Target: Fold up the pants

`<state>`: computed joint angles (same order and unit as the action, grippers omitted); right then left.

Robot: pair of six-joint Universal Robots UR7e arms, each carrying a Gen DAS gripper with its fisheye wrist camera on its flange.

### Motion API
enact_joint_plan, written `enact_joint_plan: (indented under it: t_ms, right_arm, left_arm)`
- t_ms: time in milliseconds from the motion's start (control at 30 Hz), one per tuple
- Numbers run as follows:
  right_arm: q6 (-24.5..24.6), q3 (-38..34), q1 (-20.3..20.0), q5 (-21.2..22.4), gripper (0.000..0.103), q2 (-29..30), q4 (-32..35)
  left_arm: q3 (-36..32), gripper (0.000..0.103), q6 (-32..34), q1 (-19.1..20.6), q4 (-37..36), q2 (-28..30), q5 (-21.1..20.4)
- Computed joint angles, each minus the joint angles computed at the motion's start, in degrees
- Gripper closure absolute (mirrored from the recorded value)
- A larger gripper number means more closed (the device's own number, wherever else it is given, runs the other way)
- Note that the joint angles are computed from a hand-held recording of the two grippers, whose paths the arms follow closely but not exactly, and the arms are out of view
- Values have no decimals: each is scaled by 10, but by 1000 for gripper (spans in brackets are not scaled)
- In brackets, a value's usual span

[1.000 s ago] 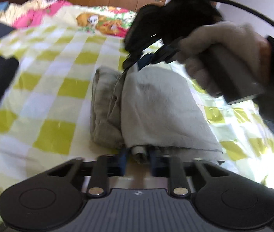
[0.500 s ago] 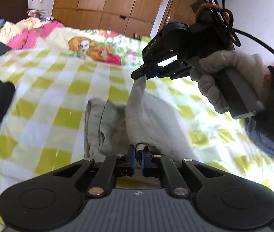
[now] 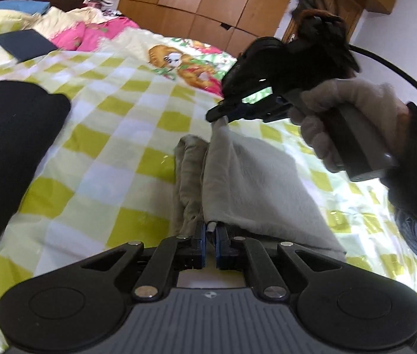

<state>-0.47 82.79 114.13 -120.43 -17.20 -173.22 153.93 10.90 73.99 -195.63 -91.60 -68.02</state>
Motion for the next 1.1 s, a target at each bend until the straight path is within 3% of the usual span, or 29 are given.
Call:
enact_joint_plan:
  t_ms: [333,433,467,600,700,767,867,1000,1100]
  right_arm:
    - [10,-72,-7,-19,92,68,12]
    - [1,-75,-5,-24,85,77,-1]
    - [-5,-80,-6,-22,77,80,8]
    - [-16,-57,0,-5,69,60,-4]
    - [-57,17,10,16,64,11,-82]
    - [-78,90,15,25,55,-35,-137]
    - [-98,187,17,14,53,-89,-189]
    - [-87,286,15,-22,53,-114,-225]
    - [-72,343,7,-23,53,-106,-268]
  left_arm:
    - [-29,82,2,60,-15,35,-17]
    - [-34,82,5,64,6,32,-18]
    - [-36,82,14,64,28,25,-22]
    - [-13,81,45,35,48,-1,15]
    - [0,80,53,27,64,-40,34]
    - [2,80,50,29,76,-68,34]
    - [-3,79,62,15,69,-81,36]
    - [-19,71,112,-10,-32,-11,20]
    - [-44,69,137,-15,-73,63,19]
